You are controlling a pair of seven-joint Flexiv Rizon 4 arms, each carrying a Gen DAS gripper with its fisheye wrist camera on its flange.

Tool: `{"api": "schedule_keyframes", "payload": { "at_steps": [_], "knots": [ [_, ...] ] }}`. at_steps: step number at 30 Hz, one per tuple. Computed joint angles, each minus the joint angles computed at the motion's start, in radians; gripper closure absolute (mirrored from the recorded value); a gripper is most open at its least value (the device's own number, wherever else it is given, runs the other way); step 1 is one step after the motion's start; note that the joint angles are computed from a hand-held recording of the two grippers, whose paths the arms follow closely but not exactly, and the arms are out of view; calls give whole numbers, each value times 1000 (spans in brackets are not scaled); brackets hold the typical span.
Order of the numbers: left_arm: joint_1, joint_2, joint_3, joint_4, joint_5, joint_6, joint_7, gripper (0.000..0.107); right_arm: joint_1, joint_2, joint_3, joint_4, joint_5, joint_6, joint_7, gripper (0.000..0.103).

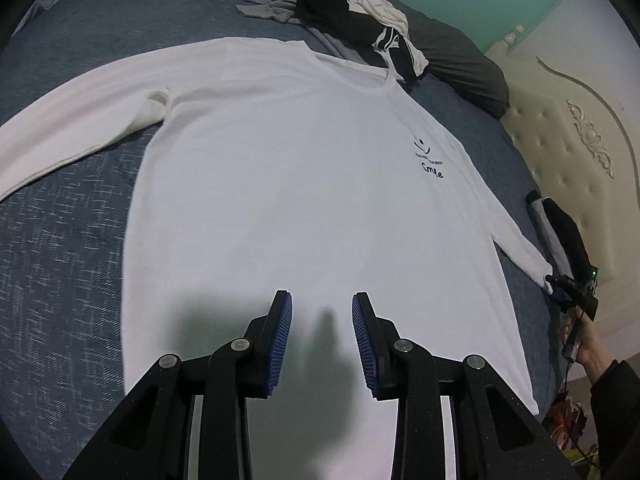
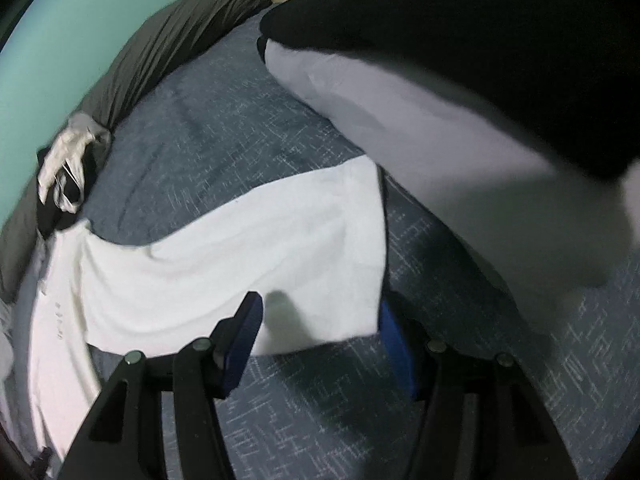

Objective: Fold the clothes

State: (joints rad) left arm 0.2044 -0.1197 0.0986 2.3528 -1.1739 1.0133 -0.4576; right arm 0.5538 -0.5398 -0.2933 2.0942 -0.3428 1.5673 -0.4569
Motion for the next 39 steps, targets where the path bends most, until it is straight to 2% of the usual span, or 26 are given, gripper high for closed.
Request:
{"api": "schedule_keyframes", "payload": {
  "at_steps": [1, 2, 3, 6, 8, 12, 13, 22, 39],
  "knots": [
    [-2, -3, -3, 1, -5, 3, 4, 73, 23, -4, -24, -3, -12, -14, 3, 56],
    [-4, -2, -3, 5, -6, 4, 4, 73, 41, -5, -43, -4, -25, -26, 6, 73],
    [-4, -6, -4, 6, -7, 4, 4, 73, 57, -6, -60, -6, -40, -39, 11, 79],
    [-3, -15, -4, 7, -4, 8, 0, 73, 103, -2, -112, 4, -88, -39, 31, 87],
    [-1, -16, -3, 9, 1, 9, 0, 73, 180, 6, -206, 31, -125, -9, 61, 90],
    [5, -13, -1, 11, 4, 6, -6, 73, 288, 16, -350, 44, -134, 57, 35, 91],
    [5, -12, -1, 11, 4, 5, -7, 73, 286, 24, -352, 35, -128, 61, 16, 91],
    [-9, -2, -5, 19, -2, 16, -16, 73, 137, 48, -243, -116, -88, 25, -83, 92],
    [-34, -38, -31, -2, 24, 57, -43, 73, -118, -12, -61, -368, -195, -70, -130, 92]
  ]
}}
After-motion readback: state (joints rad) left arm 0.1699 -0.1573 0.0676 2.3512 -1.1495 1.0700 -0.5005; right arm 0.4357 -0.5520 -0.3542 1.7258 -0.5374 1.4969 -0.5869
